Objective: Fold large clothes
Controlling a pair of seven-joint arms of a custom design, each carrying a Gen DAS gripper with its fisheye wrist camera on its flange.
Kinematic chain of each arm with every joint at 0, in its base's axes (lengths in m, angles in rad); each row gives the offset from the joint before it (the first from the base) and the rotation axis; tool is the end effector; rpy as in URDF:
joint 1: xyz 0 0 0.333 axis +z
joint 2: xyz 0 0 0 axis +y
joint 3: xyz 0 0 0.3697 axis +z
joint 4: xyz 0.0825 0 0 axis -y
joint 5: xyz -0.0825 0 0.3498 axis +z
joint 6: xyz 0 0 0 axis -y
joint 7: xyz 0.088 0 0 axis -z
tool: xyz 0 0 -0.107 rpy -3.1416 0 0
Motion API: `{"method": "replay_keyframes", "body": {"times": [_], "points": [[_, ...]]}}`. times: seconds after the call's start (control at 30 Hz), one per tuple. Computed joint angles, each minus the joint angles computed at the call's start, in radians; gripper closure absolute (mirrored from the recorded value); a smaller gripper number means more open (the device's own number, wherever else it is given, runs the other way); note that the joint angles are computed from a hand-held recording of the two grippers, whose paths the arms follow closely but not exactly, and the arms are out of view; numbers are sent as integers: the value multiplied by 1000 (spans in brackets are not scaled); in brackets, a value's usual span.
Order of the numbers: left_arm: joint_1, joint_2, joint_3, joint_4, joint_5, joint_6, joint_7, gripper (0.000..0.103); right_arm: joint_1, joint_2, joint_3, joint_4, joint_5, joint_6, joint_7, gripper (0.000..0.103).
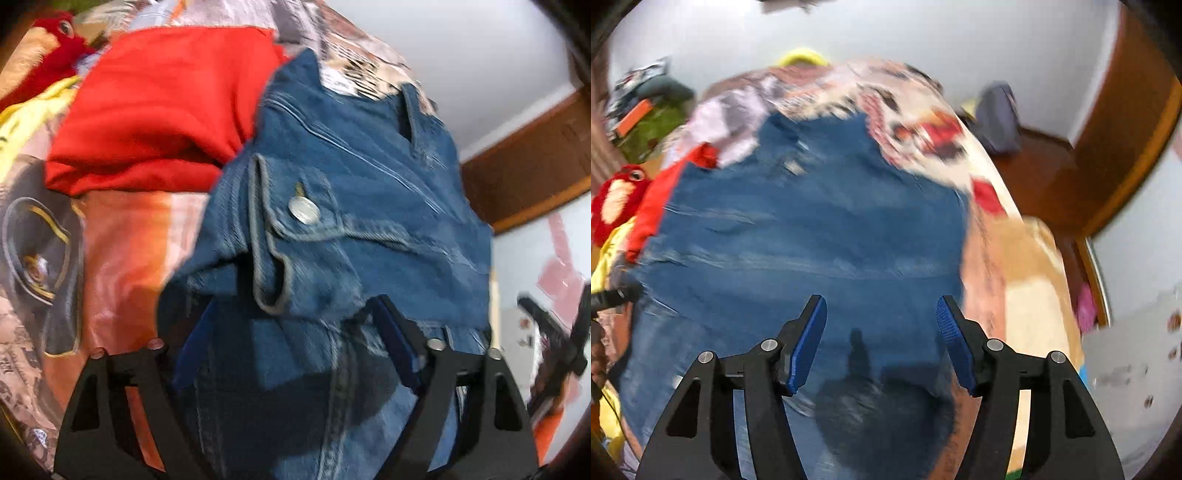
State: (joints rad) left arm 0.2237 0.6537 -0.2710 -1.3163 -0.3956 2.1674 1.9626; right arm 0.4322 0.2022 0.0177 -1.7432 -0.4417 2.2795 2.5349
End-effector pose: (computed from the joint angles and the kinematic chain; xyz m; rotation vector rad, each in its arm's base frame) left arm 0.7512 0.0083 0.4459 1.8733 -2.2354 0.8006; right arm 0.5721 0.2638 0.5573 -1.6754 2.2286 -0.5702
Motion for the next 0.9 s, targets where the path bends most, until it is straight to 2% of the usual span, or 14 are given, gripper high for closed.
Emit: {"method": "replay_keyframes", "body": {"times": [0.03,0.13,0.17,0.2,0.3,0.33,0.37,0.4,0.53,0.63,0.77,0.83,0.9], "points": [[-3,-5,-1,-11,-2,27,7,25,-5,-11,-2,-34,14,12,15,45],[-24,-33,0,-57,20,119,35,46,-25,-48,-3,-125,46,54,52,45],[-34,-50,0,-83,35,160,53,57,-31,-56,-2,-151,54,71,71,45],[-50,-68,6,-113,60,208,64,59,-38,-67,-1,-177,61,87,89,45],[-101,-143,15,-246,170,433,152,70,-56,-80,5,-221,91,116,118,45],[-108,-165,5,-284,197,506,187,74,-62,-89,5,-247,92,149,131,45],[-100,-174,-15,-296,202,536,213,79,-67,-91,7,-251,99,154,133,45],[-89,-179,-37,-296,198,557,238,79,-71,-92,8,-252,100,157,135,45],[-44,-160,-117,-206,126,555,302,81,-78,-102,9,-236,58,162,152,45],[-26,-152,-142,-159,74,540,335,81,-81,-103,10,-223,21,172,168,45],[-25,-151,-119,-160,53,537,337,81,-79,-73,15,-198,21,174,136,45],[-37,-145,-87,-167,71,510,309,81,-76,-45,17,-182,51,163,93,45],[-58,-120,-40,-148,119,436,263,77,-71,-25,17,-175,90,150,52,45]]}}
